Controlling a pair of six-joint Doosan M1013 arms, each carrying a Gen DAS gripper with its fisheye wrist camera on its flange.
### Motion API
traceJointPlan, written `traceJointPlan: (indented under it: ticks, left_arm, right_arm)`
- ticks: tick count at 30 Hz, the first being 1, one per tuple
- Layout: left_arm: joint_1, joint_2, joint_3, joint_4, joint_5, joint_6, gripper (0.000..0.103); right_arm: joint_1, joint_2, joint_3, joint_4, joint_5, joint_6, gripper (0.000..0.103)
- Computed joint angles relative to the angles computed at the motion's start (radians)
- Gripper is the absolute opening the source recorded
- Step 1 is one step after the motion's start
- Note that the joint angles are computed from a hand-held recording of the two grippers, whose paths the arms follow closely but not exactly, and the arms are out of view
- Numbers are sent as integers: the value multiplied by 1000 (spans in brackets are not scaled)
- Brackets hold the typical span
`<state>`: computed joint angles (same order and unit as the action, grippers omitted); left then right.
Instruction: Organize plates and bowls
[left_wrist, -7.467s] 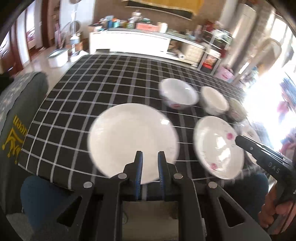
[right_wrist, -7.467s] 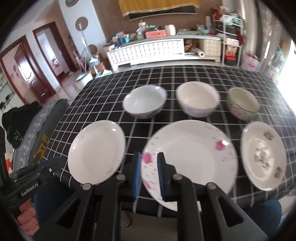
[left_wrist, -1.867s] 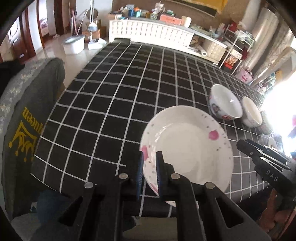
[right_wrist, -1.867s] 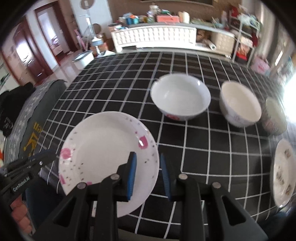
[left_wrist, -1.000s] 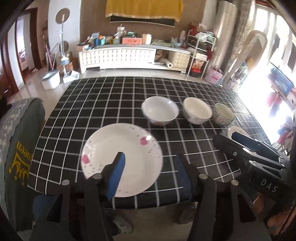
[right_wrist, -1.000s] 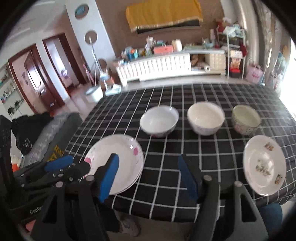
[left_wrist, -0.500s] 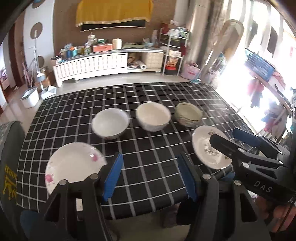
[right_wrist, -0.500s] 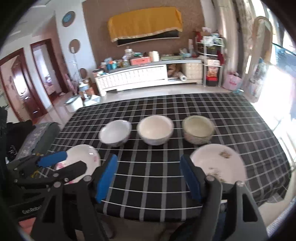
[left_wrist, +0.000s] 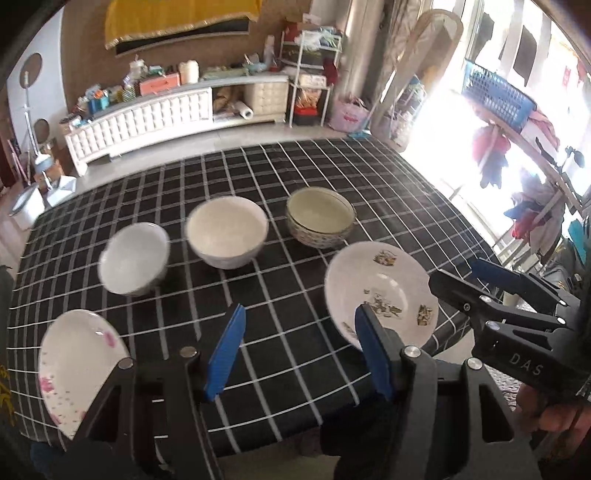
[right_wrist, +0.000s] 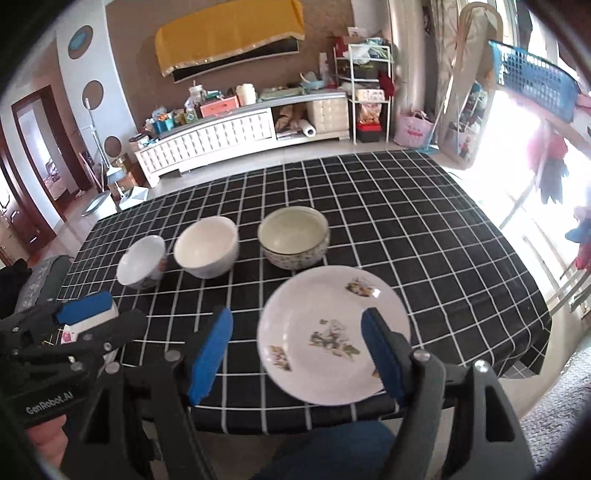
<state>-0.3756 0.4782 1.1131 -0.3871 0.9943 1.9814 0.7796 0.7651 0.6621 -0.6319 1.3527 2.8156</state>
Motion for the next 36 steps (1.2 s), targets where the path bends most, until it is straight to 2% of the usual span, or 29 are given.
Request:
traceJointPlan:
  ticks: [4, 9, 15, 20, 24, 26, 28, 32, 36]
  left_arm:
    - [-17, 34, -35, 19, 43, -26, 59]
    - [-32, 71, -68, 35, 97, -49, 59]
    - [-49, 109, -94, 39, 135, -58, 59]
    - [-56, 153, -138, 44, 193, -93, 57]
    - [-60, 179, -166, 51, 212, -111, 47]
    - [-62, 191, -180, 58, 222, -119, 46]
    - [-64, 206, -198, 65, 240, -127, 38]
    - [-67, 220, -210, 71, 252, -138, 37]
    - [-70, 228, -215, 80, 261, -142, 29]
  right_arm:
    - [-14, -20, 46, 10, 10, 2, 76]
    - [-35, -58, 140, 48, -27, 29, 76]
    - [-51, -75, 196, 74, -42, 27, 76]
    - [-70, -89, 243, 106, -72, 47, 64]
    - [-80, -91, 259, 124, -68, 55, 60]
    - [-85, -95, 273, 138, -78, 57, 53]
    - [-89, -97, 282, 144, -81, 56, 50]
    - [-92, -93, 285, 146, -70, 50, 48]
    - [-99, -103, 311, 163, -98, 58, 41]
